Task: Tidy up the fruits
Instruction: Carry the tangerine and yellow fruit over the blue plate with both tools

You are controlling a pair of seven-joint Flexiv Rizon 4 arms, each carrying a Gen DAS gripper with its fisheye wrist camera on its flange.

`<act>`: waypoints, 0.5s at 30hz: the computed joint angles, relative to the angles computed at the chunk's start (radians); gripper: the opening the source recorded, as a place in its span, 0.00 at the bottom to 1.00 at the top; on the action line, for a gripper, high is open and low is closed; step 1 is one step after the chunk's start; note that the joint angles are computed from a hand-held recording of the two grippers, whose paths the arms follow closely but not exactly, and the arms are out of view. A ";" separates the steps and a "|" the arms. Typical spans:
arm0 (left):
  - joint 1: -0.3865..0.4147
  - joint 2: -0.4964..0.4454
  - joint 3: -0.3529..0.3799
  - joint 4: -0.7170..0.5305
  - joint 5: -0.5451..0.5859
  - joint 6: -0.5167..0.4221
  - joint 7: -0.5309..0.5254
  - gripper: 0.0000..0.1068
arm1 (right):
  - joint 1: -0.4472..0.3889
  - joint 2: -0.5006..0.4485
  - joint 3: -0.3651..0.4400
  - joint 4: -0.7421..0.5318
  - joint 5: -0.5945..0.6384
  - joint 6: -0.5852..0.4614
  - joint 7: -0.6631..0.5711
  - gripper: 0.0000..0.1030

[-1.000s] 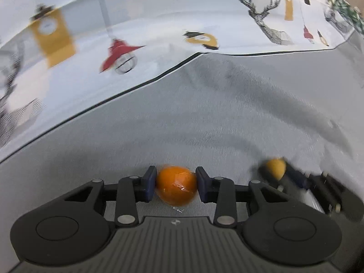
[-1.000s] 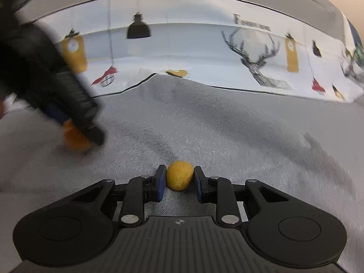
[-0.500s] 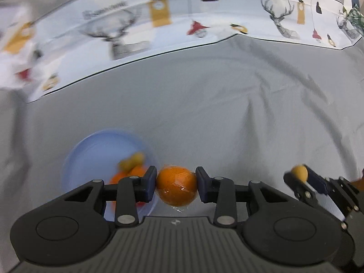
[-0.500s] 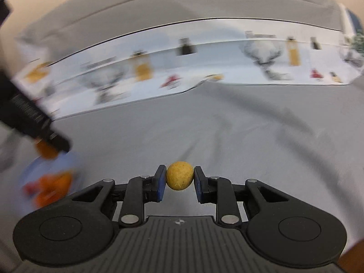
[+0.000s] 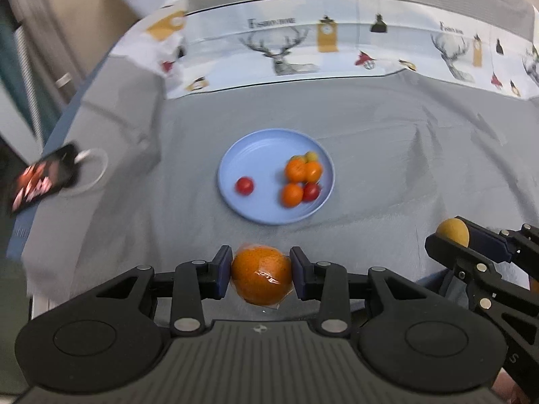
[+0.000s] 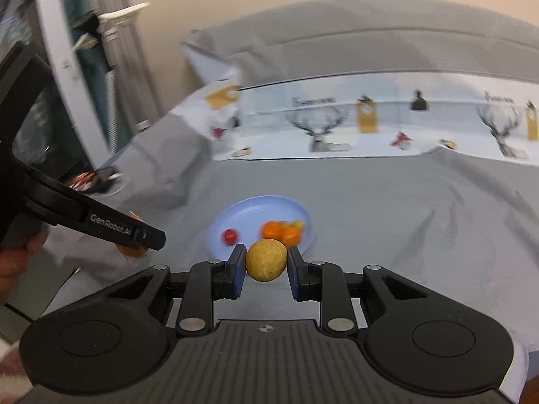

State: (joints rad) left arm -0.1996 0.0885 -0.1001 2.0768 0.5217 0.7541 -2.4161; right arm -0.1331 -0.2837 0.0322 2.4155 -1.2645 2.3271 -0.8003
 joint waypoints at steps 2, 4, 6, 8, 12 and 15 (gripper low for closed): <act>-0.006 0.054 0.007 0.049 -0.014 0.010 -0.023 0.38 | 0.010 0.041 0.011 0.044 0.034 -0.006 -0.060 0.26; -0.001 0.088 0.004 0.084 -0.021 0.027 -0.039 0.38 | 0.017 0.077 0.021 0.086 0.074 -0.006 -0.108 0.26; 0.005 0.123 -0.008 0.112 -0.020 0.031 -0.054 0.38 | 0.028 0.103 0.028 0.113 0.116 -0.006 -0.142 0.26; 0.012 0.150 -0.021 0.134 -0.021 0.041 -0.064 0.38 | 0.036 0.131 0.033 0.144 0.155 -0.004 -0.175 0.26; 0.027 0.204 -0.043 0.174 -0.026 0.065 -0.084 0.38 | 0.051 0.167 0.036 0.186 0.210 -0.003 -0.227 0.26; 0.044 0.227 -0.064 0.187 -0.020 0.075 -0.104 0.38 | 0.065 0.191 0.039 0.208 0.250 -0.003 -0.261 0.26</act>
